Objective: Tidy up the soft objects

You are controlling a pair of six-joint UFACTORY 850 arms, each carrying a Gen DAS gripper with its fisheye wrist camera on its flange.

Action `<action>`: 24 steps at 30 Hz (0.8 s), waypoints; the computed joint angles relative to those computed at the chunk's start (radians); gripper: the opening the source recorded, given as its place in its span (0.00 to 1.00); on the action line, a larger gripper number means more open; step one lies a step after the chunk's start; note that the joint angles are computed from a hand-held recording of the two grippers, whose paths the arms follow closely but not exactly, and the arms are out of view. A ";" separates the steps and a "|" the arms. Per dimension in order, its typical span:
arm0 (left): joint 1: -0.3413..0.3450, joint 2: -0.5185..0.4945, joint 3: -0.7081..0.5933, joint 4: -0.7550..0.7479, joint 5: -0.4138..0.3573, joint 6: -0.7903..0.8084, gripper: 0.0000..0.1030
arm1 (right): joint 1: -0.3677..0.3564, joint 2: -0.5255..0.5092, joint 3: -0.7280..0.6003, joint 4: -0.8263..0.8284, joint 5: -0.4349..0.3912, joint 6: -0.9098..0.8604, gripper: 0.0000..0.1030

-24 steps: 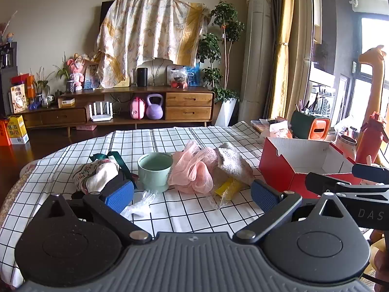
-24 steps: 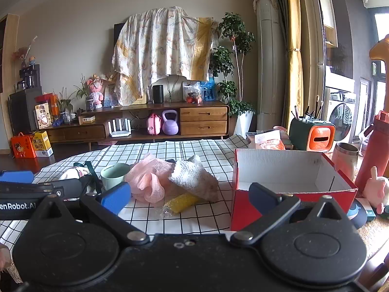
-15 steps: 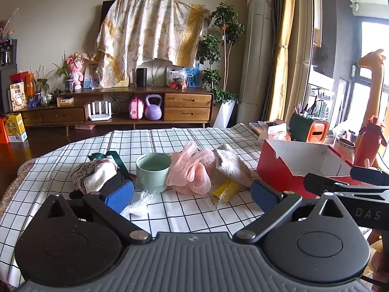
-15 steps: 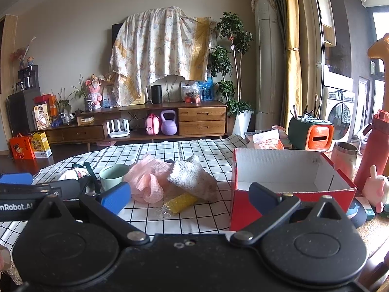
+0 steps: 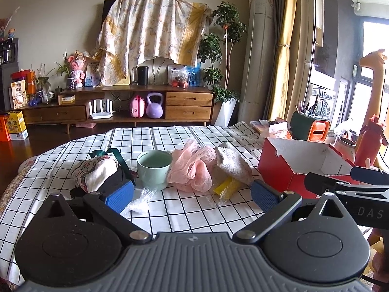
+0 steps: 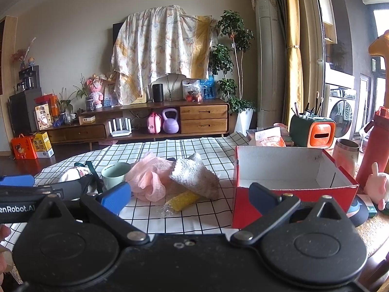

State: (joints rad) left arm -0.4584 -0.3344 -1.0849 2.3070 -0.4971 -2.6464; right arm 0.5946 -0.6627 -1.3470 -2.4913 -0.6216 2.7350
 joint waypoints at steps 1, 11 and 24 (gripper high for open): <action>0.001 0.001 0.001 0.003 0.001 -0.004 1.00 | 0.000 0.001 0.001 -0.003 0.001 0.003 1.00; 0.007 0.015 0.026 0.030 -0.008 -0.035 1.00 | 0.000 0.010 0.009 -0.013 0.008 0.007 1.00; 0.026 0.031 0.054 0.081 -0.032 -0.108 1.00 | 0.016 0.007 -0.007 -0.033 0.037 -0.003 0.98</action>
